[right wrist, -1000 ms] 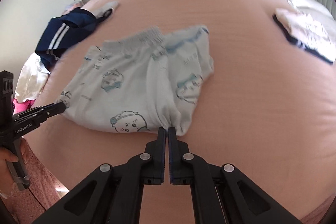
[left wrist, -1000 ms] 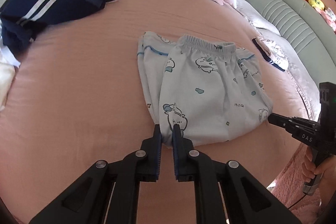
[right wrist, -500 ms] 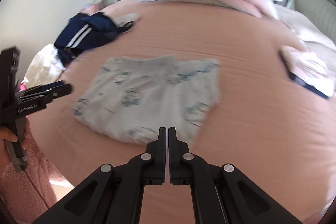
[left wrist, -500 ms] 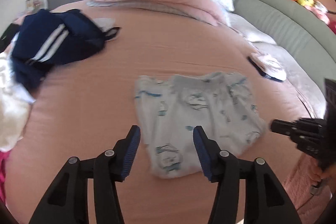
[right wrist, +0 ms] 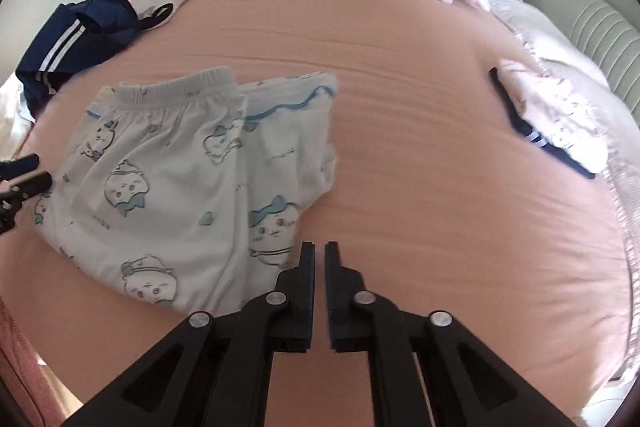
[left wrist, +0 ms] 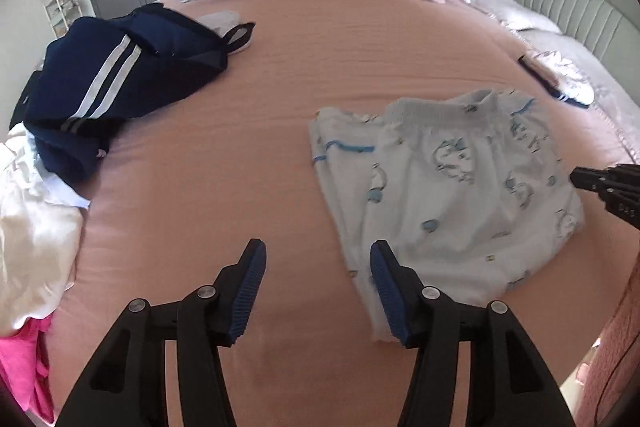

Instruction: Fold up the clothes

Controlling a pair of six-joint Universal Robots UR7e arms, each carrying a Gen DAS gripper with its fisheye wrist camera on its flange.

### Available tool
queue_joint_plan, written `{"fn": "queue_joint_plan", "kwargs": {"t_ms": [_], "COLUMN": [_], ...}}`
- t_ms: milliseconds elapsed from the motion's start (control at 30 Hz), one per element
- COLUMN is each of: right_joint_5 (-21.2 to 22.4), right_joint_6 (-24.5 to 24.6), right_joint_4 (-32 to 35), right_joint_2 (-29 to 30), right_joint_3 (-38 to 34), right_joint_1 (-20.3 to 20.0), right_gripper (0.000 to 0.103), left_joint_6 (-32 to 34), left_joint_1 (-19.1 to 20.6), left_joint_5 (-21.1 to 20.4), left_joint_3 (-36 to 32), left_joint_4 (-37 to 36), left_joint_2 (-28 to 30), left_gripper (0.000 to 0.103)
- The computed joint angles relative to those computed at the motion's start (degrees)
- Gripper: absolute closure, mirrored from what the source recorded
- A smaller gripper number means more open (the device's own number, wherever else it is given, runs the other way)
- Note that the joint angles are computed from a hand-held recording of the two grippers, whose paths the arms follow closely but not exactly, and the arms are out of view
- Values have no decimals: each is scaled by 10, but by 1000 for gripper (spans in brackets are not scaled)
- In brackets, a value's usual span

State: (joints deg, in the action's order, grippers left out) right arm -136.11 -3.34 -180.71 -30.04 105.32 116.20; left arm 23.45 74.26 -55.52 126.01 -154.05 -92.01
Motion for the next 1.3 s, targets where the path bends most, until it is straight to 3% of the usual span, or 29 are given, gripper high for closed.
{"fn": "queue_joint_plan", "kwargs": {"t_ms": [100,233,333,367,433,500,533,667,800,833,900,967,1033,1100,1133,1200,1300], "right_joint_5": [82,119,135,135,121,55,51,117,114,107,94,91,17,-45,-40,33,58], "right_joint_6": [-12,-37,-25,-10,9,16,13,9,-36,-36,-17,-13,-4,9,16,51,14], "right_joint_4": [-33,11,-12,-16,-23,-33,-45,-57,7,29,72,44,23,15,15,23,11], "right_joint_2": [-7,28,14,-1,-27,-30,-33,-38,17,29,34,23,15,2,-13,-51,-49], "right_joint_3": [9,-16,18,33,55,57,61,54,-21,-39,-55,-36,-21,-2,14,42,36], "right_joint_1": [10,16,-10,-16,-21,-9,-6,-4,10,10,-5,-12,-7,-8,-14,-21,2], "right_gripper": [98,98,103,103,103,96,96,96,93,93,97,101,99,91,91,91,90], "left_joint_6": [2,20,25,19,-16,-40,-36,0,42,51,66,67,61,50,50,55,52], "left_joint_1": [-12,-21,-24,-15,12,20,16,-12,-23,-21,-13,-4,6,12,11,9,4], "left_joint_5": [-69,-29,31,42,21,12,5,-33,-53,-46,7,29,35,14,0,-39,-80], "left_joint_3": [18,40,44,40,21,18,22,30,0,-11,-34,-45,-49,-50,-45,-36,-36], "left_joint_4": [13,5,-1,2,29,22,9,-28,-53,-54,-46,-46,-48,-47,-61,-88,-98], "left_joint_2": [1,26,9,3,-11,-17,-18,3,77,96,129,135,127,116,111,104,104], "left_gripper": [51,50,50,49,49,50,50,50,50,50,49,42,34,34,34,34,34]}}
